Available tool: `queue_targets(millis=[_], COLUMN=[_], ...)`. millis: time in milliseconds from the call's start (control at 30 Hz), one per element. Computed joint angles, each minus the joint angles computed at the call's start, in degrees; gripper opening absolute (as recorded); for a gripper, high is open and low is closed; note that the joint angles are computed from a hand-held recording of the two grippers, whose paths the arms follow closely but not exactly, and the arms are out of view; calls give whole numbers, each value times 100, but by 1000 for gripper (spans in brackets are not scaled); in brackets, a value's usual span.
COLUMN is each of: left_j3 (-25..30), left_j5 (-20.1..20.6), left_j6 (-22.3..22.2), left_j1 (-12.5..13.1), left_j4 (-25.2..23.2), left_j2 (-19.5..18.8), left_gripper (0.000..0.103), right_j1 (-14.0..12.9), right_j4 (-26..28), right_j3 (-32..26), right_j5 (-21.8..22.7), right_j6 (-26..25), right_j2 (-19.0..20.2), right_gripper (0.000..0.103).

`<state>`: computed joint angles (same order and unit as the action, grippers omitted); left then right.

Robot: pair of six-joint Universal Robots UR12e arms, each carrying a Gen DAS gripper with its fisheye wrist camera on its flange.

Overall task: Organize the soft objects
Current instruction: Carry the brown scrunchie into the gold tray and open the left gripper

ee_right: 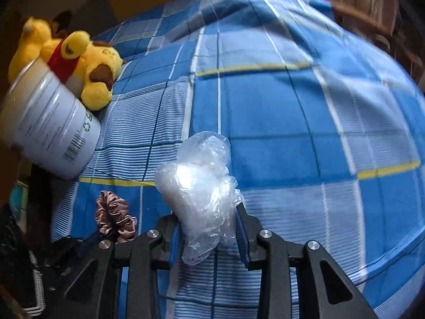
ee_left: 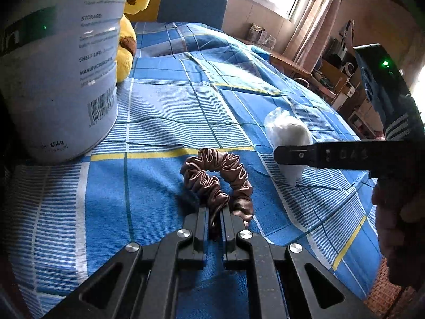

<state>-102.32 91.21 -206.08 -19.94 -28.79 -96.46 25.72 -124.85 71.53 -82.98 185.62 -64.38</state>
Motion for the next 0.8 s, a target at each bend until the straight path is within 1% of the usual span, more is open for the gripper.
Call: queue_targets(millis=[133, 267, 300, 433, 467, 500, 667, 800], left_j3=[63, 210, 238, 222, 220, 214, 122, 42], left_j5=[138, 340, 324, 30, 149, 224, 356, 430], left_j6=[65, 138, 112, -185, -127, -61, 105, 128], left_j1=[-43, -118, -118, -40, -75, -102, -198, -225], left_j4=[-108, -403, -488, -703, -767, -781, -721, -659], left_j2=[-29, -68, -64, 60, 100, 125, 318, 488], left_gripper=[8, 6, 6, 6, 6, 6, 6, 6], right_j1=[59, 51, 54, 73, 78, 82, 101, 151], right_j4=[-45, -97, -111, -103, -110, -106, -169, -277], right_j3=[-91, -144, -142, -121, -121, -137, -119, -101], right_j5=[-231, -297, -315, -391, -415, -433, -520, -709], right_j6=[-217, -290, -319, -468, -494, -503, -540, -687], right_j2=[80, 142, 147, 144, 149, 161, 162, 171], right_gripper=[34, 34, 34, 35, 35, 35, 35, 35])
